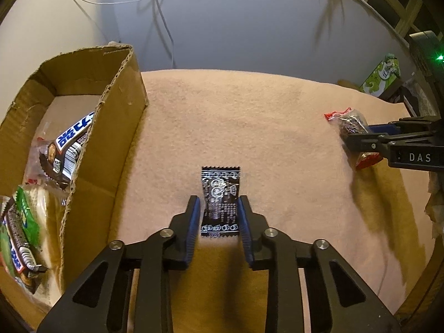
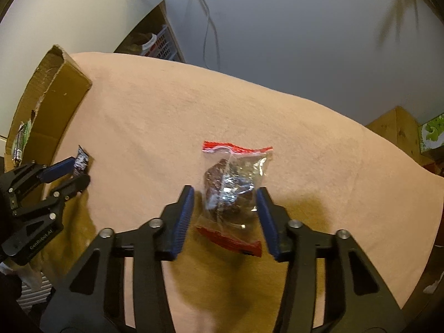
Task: Organize snacks
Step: 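Grasp the black candy with the left gripper while the right gripper grasps the cookie bag, then carry the black candy and cookie bag into the box and release both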
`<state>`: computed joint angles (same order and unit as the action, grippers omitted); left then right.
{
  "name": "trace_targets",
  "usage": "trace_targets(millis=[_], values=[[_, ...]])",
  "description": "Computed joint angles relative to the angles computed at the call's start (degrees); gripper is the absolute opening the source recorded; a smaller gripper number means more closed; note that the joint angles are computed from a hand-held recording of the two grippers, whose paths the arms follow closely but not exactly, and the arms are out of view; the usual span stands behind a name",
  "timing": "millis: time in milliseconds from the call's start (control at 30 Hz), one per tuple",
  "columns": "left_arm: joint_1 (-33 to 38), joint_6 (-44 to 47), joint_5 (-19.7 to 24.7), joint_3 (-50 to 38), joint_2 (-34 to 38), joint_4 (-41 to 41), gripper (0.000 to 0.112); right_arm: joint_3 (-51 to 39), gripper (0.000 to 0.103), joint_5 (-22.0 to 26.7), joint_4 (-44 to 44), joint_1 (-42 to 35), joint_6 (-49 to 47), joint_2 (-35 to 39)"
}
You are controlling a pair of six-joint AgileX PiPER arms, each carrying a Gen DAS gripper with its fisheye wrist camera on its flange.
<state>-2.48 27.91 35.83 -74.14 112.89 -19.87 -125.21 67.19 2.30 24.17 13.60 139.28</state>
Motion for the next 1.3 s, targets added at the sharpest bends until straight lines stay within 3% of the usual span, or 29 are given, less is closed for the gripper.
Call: trace_targets(millis=[267, 667, 900, 1100, 1300], values=[[0.12, 0.62, -0.58, 0.24, 0.09, -0.70, 0.023, 3.91, 0.040, -2.31, -0.03, 0.27, -0.09, -2.19], [3.06, 7.63, -0.02, 5.80, -4.37, -8.17, 0.023, 24.12, 0.039, -14.63, 2.93, -0.01, 1.14, -12.75], [6.37, 10.78, 1.20, 7.72, -8.85, -10.87, 0.023, 31.19, 0.038, -19.13, 3.10, 1.53, 1.81, -17.73], [10.43, 13.75, 3.09, 8.00, -12.38, -13.53, 0.023, 28.33, 0.038, -17.71, 2.24, 3.85, 1.23, -19.07], [13.25, 15.36, 2.68, 9.08, -14.99, -14.63, 0.023, 18.63, 0.038, -13.73, 2.06, 7.20, 0.53, -15.51]])
